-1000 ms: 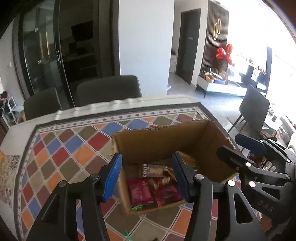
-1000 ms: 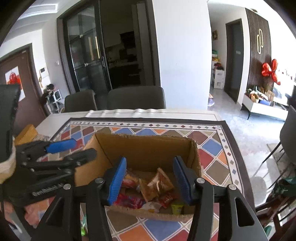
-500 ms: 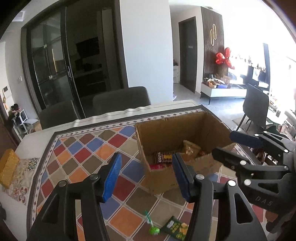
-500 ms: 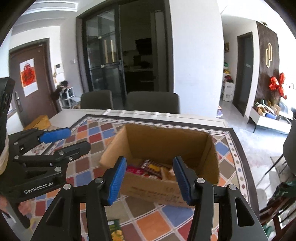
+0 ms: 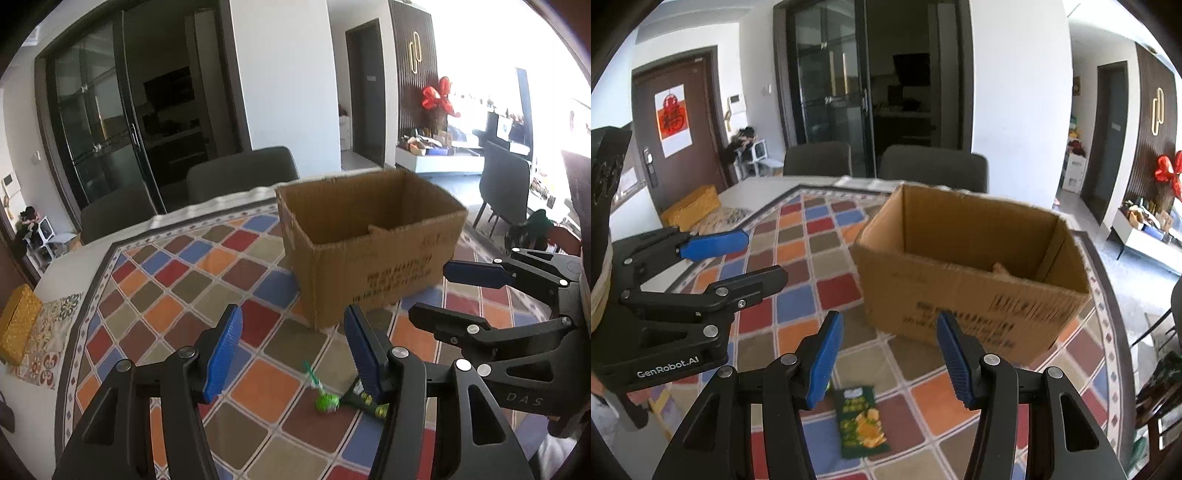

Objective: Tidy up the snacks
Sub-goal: 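Move both tools back toward the green lollipop and cracker packet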

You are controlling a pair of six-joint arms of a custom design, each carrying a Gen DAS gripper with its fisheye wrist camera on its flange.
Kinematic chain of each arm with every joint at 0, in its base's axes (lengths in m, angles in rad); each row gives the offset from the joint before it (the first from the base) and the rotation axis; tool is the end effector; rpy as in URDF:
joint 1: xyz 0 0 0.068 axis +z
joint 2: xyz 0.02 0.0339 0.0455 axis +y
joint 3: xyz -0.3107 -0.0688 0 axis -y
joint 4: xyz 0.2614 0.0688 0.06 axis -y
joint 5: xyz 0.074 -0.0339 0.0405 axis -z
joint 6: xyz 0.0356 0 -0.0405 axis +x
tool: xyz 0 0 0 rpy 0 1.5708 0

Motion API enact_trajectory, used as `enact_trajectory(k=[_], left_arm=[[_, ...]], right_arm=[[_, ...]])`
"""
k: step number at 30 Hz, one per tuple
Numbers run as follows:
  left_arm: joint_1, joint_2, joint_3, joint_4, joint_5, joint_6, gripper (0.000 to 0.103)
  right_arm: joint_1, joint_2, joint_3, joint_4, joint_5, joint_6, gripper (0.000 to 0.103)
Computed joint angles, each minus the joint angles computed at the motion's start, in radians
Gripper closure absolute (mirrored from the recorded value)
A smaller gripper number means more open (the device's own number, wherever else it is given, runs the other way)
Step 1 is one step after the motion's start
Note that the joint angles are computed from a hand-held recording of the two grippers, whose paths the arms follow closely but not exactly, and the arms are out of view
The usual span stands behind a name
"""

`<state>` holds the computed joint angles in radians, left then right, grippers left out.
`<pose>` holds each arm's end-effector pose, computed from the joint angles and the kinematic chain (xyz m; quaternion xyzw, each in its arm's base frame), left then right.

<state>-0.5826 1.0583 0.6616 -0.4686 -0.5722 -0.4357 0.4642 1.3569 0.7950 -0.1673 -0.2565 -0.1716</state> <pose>0.1770 -0.0936 0.2595 -0.0312 0.9050 0.0697 0.4185 0.2536 0.1371 0.2564 -0.3326 0.8436 0.1746 0.3838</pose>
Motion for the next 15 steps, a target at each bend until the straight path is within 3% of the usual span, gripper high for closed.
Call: enact_trajectory(k=[15], left_arm=[[0.004, 0.004, -0.189, 0.126, 0.136, 0.037, 0.047]], right_arm=[[0.079, 0.072, -0.082, -0.011, 0.036, -0.01, 0.049]])
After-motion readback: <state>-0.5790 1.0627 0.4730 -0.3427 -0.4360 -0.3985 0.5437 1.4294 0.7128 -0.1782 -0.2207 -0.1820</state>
